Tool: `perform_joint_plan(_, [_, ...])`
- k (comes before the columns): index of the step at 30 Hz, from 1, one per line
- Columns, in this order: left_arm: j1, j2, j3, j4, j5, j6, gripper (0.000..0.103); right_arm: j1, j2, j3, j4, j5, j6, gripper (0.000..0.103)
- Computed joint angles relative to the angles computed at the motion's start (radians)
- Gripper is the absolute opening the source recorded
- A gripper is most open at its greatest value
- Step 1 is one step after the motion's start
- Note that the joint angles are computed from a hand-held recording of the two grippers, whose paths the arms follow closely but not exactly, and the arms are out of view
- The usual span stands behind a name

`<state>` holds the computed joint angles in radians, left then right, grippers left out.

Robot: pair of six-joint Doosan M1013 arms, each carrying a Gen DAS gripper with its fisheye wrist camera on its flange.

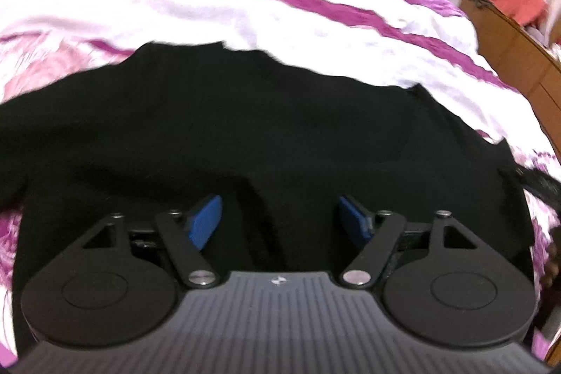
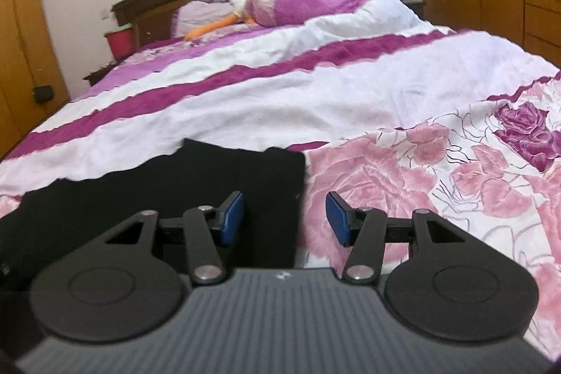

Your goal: Fold small clothes

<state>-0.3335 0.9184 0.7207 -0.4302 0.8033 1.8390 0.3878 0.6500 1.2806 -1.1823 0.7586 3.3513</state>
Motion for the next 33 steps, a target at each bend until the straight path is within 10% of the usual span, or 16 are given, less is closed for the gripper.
perform_joint_plan(3, [0.003,-0.006,0.021,-0.115,-0.008,0.114,0.01,-0.012,0.012,-0.017,0.032,-0.012,-0.014,0.054])
perform_joint_plan(6, [-0.009,-0.047,0.1,-0.166,-0.146,0.234,0.009,-0.014,0.015,-0.015,0.022,-0.032,0.013,0.054])
perform_joint_plan(11, [-0.025,-0.078,0.137,-0.221,-0.345,0.394,0.009,0.002,0.022,-0.01,-0.088,0.004,0.083,0.054])
perform_joint_plan(14, [-0.039,-0.046,0.085,-0.006,-0.396,0.222,0.009,0.014,0.034,-0.016,-0.135,0.045,0.096,0.054])
perform_joint_plan(20, [-0.045,0.086,-0.113,0.311,-0.195,-0.061,0.013,0.016,0.087,-0.098,0.0,0.137,-0.102,0.054])
perform_joint_plan(28, [-0.043,0.078,-0.086,0.414,-0.226,-0.168,0.053,0.014,0.102,-0.125,0.038,0.157,-0.17,0.059])
perform_joint_plan(33, [-0.024,0.03,-0.042,0.379,-0.203,-0.186,0.056,0.019,0.069,-0.088,0.02,0.134,-0.109,0.06])
